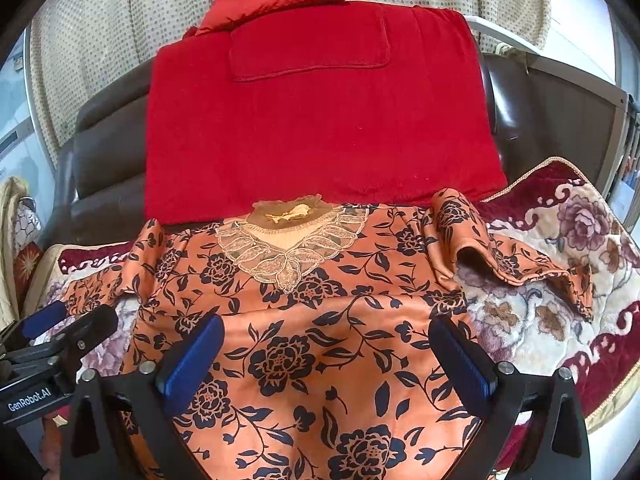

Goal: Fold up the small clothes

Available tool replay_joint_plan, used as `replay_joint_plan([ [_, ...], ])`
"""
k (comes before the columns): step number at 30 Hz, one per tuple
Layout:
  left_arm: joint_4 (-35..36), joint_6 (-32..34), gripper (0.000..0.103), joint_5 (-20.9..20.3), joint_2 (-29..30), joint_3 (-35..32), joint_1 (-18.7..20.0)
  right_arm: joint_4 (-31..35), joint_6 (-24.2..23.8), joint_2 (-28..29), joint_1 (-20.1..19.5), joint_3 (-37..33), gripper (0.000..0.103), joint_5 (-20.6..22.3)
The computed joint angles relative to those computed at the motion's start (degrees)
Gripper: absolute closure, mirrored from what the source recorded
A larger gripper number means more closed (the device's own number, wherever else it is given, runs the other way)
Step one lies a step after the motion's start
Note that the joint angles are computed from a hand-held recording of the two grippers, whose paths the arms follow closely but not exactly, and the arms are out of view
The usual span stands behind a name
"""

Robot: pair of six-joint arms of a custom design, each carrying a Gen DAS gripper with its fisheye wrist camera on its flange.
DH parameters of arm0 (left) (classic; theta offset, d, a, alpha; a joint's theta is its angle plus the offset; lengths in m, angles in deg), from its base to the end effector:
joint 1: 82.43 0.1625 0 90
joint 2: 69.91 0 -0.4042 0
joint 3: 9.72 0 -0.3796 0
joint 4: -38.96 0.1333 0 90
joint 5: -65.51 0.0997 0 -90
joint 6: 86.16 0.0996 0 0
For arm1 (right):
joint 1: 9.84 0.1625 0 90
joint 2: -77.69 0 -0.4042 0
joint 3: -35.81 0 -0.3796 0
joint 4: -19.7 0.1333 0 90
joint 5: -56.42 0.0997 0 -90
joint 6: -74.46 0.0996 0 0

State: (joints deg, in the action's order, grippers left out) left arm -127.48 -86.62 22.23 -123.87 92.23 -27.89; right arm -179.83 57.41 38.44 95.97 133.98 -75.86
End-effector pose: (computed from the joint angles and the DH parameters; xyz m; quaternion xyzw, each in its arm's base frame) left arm -0.1874 -0.6179 0.1947 0.1747 0.8780 -0.3331 0.2961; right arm 0.2352 -0.5873 0.1234 0.0906 -0.8524 0.3951 0.3303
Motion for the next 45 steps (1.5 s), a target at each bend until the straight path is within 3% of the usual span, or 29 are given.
replay_joint_plan([
  [14,1.5,-0.7,0.000,0.2,0.5,-0.5,0.0,1.5,0.2,-0.1,-0.6,0.1,0.000,0.6],
  [23,7.8,-3.2,0.000,1.6,0.1,-1.7,-0.1,2.1,0.2,-0.1,-0.8,0.0,0.000,1.0],
  [25,5.6,-2.2,0.000,0.9,0.0,-1.3,0.3,1.2,0.0,-0.4,-1.1,0.7,0.000,1.9],
  [27,4.5,-1.6,0.000,0.9,-0.3,-1.0,1.0,0.0,1.1,-2.1,-2.4,2.9,0.000,5.9],
  [32,5.8,-3.0,0.000,4.3,-0.7,-0.9,5.6,-2.7,12.4,-10.1,-11.0,11.3,0.000,21.4],
  [36,3.7,-3.8,0.000,9.3,-0.8,-1.4,9.6,-6.8,27.9,-17.0,-24.0,17.0,0.000,37.6],
  [39,4.2,-8.3,0.000,10.5,-1.9,-1.3,12.8,-11.6,38.9,-19.2,-33.1,17.7,0.000,46.8],
  [43,5.3,-12.3,0.000,10.5,-2.2,-2.2,15.7,-12.7,50.7,-17.7,-40.7,12.9,0.004,53.7],
  [45,5.2,-13.0,0.000,10.2,-1.8,-2.9,16.6,-12.1,54.6,-16.1,-41.9,10.1,0.015,53.4],
])
